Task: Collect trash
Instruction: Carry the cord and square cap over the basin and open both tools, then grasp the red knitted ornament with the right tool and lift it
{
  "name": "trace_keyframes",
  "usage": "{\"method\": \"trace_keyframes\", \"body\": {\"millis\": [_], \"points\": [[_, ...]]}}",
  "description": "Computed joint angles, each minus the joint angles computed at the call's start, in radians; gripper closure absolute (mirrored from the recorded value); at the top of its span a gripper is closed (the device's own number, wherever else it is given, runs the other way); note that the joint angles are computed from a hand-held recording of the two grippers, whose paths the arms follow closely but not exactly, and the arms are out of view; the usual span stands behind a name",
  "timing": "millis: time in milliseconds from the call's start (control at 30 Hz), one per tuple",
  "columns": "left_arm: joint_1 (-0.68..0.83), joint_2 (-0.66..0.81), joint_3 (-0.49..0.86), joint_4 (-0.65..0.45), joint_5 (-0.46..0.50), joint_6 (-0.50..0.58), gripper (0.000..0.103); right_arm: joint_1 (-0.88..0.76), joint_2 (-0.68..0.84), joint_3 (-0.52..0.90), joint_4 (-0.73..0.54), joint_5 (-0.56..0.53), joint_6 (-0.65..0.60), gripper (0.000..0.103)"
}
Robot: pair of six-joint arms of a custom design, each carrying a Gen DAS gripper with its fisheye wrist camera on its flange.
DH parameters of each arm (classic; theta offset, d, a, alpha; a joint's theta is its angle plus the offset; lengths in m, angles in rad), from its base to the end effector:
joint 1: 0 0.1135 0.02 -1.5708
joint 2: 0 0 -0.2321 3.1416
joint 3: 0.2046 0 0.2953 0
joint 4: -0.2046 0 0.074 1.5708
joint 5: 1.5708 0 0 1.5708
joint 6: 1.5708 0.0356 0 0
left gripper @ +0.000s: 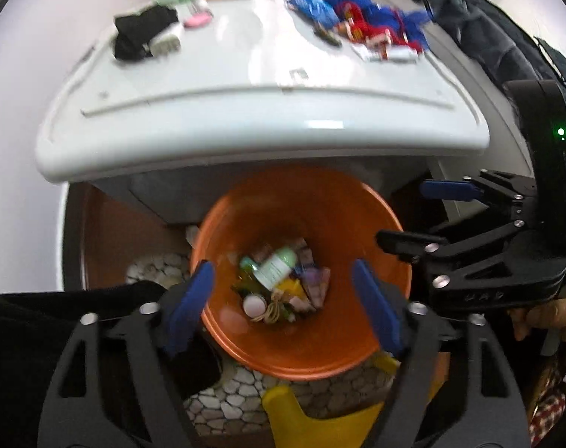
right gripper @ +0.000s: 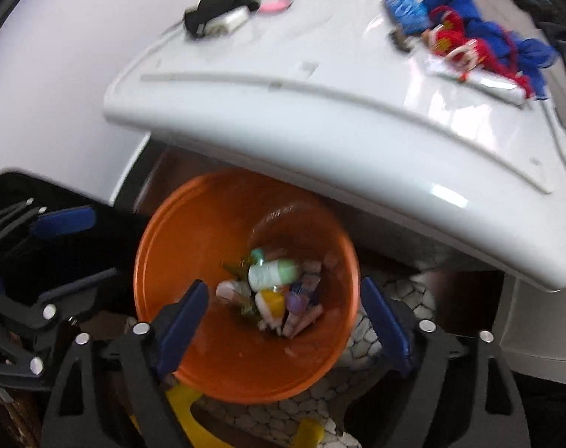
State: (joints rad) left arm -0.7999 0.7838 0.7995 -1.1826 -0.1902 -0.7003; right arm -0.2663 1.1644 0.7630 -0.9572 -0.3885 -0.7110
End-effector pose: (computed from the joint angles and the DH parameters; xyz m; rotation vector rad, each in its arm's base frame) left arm 0.1348 -0.1292 0.2417 0.0821 2.7116 -0.1893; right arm 0.2355 -0.0502 0.1644 -0.6636 2.6737 0.3407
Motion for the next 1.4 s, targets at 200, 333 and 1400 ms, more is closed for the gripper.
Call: {"method": "trace_keyframes", "body": {"millis": [200, 333, 1400], "points": [[0.059, 0.085, 0.121, 0.012, -0.059, 0.060, 0.020, -0.059, -0.082, 0.062, 0.171, -0.022, 0.147, 0.005], [0.095, 0.174, 0.224, 0.122, -0.131, 0.141, 0.014, -0.066, -0.024, 0.202, 0.283, -0.010, 0.235, 0.005], [0.232, 0.357, 0.221, 0.416, -0.056, 0.158, 0.014, 0.061, 0.713, 0.813, 0.265, 0.023, 0.326, 0.087]]}}
